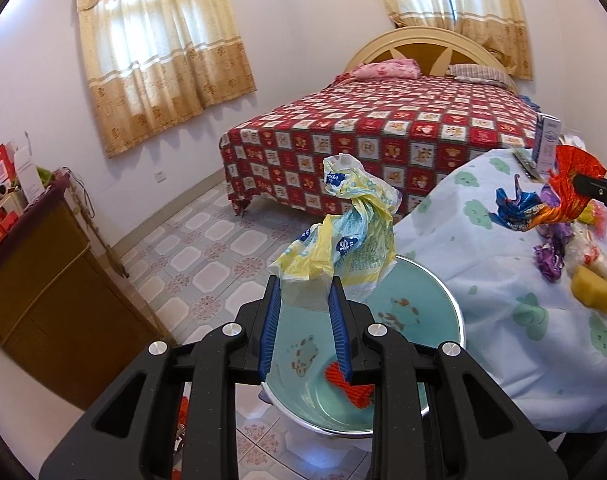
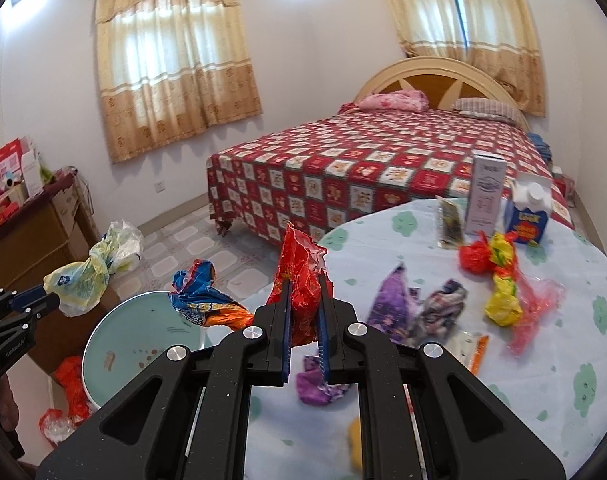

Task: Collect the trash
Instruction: 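Move both held wrappers over the bucket and open both tools to drop them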

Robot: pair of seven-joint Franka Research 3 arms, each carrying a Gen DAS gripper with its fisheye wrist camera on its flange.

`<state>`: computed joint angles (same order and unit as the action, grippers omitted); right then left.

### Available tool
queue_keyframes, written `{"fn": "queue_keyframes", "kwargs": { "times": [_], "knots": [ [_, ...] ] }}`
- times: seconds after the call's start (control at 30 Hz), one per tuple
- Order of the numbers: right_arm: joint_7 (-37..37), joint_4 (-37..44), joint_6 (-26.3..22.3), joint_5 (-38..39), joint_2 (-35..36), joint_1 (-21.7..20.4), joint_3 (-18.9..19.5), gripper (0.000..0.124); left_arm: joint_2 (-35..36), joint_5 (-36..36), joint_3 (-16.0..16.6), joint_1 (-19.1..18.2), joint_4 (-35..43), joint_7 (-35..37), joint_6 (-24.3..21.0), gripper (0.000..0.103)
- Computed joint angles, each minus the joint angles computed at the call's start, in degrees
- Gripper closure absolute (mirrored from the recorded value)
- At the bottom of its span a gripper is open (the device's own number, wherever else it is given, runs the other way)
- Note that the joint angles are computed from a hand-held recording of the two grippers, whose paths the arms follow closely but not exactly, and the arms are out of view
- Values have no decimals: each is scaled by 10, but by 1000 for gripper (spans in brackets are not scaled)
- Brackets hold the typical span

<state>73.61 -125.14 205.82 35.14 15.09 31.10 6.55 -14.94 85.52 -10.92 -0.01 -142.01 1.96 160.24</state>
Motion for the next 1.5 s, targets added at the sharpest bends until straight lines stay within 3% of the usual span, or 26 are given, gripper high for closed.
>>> {"fn": "queue_keyframes", "kwargs": {
  "times": [0.77,1.03,1.5],
  "knots": [
    [-42,84,-50,-16,57,48,-18,113,-27,-13,9,23,-31,3,-18,78],
    [-54,106,-67,-15,71,77,-39,113,-30,-18,8,28,-42,9,-21,77],
    [-51,114,-76,-21,76,87,-46,113,-24,-26,10,35,-39,16,-14,77]
  ]
}}
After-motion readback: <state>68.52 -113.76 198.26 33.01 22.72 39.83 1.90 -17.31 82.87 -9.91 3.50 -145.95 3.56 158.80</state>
